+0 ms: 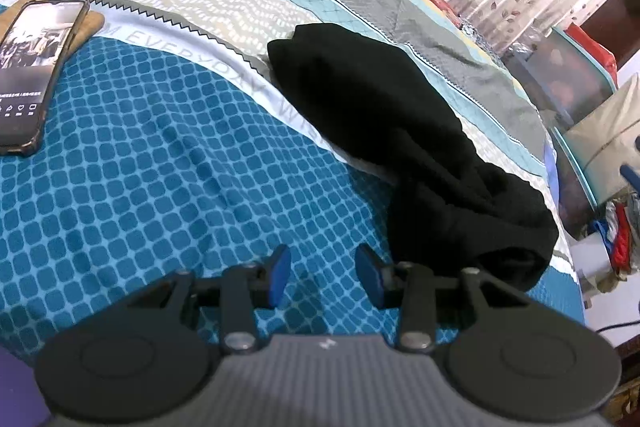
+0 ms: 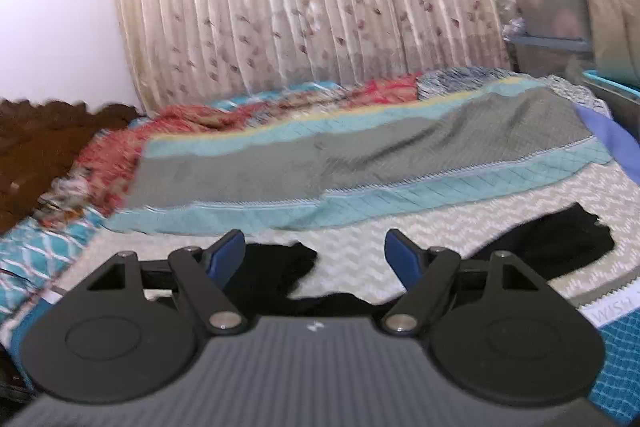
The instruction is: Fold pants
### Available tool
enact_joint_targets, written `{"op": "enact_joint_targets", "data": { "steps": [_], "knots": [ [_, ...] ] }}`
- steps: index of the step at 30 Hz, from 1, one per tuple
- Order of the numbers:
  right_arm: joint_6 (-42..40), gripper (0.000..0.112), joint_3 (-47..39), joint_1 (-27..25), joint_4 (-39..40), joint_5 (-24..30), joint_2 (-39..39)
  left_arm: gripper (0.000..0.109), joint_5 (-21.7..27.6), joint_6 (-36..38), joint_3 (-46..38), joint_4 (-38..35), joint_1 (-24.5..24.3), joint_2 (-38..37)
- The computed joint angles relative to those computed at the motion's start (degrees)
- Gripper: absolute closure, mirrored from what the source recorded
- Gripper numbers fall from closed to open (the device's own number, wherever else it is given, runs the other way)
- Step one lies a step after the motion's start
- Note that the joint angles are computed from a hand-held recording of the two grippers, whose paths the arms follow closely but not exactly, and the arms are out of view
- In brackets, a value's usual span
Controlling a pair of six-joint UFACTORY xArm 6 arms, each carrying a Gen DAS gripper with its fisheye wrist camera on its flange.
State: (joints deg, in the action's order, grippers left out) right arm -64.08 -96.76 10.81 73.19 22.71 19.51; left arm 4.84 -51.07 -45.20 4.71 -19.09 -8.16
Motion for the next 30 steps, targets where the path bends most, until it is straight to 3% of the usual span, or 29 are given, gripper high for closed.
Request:
{"op": "enact_joint_targets", "data": {
  "steps": [4, 8, 11, 14, 15, 16, 17, 18, 19, 23, 26, 28, 30],
  "knots": [
    [-4.9, 0.033, 0.8, 0.4, -2.9, 14.3, -1.7, 0.072, 0.2, -2.3, 0.4, 2.3, 0.3, -0.7],
    [-4.0, 0.035, -2.9, 3.3, -15.3, 26.6, 1.9, 0.072, 1.0, -7.8, 1.8, 8.0, 1.0, -2.8],
    [-1.4, 0.035, -8.0, 6.5, -26.8, 27.6, 7.8, 0.072, 2.0, -11.9, 2.9, 12.2, 1.6, -4.8],
    [5.2, 0.035, -8.6, 9.7, -43.6, 22.0, 11.5, 0.072, 2.0, -14.3, 4.2, 14.0, 2.1, -6.2],
    [7.8, 0.042, -10.0, 10.1, -48.5, 21.9, 13.5, 0.072, 2.0, -14.7, 4.5, 14.1, 2.2, -6.4],
    [9.9, 0.061, -11.8, 10.0, -51.1, 22.9, 15.0, 0.072, 2.0, -14.9, 4.8, 14.1, 2.3, -6.7],
    [11.7, 0.069, -13.6, 9.6, -52.5, 24.3, 16.6, 0.072, 2.0, -15.1, 5.1, 14.2, 2.4, -6.9],
    [12.9, 0.087, -15.7, 9.1, -51.6, 26.4, 17.8, 0.072, 2.1, -15.5, 5.3, 14.5, 2.5, -7.2],
    [15.6, 0.094, -20.3, 8.3, -49.9, 30.7, 19.8, 0.072, 2.0, -15.9, 5.5, 14.8, 2.8, -7.5],
    [26.4, 0.096, -43.5, 2.4, -27.9, 50.5, 29.9, 0.072, 1.9, -16.8, 6.4, 15.3, 3.8, -8.6],
    [32.5, 0.096, -58.7, -0.6, -9.9, 56.8, 36.8, 0.072, 2.0, -19.4, 6.9, 17.8, 4.8, -9.4],
    [34.3, 0.095, -62.9, -2.3, 2.1, 58.1, 39.9, 0.072, 1.8, -21.0, 7.3, 18.9, 5.3, -9.9],
    [35.3, 0.093, -57.5, -3.5, 12.9, 60.0, 39.4, 0.072, 1.2, -20.1, 7.9, 17.0, 5.5, -10.0]
  ]
}}
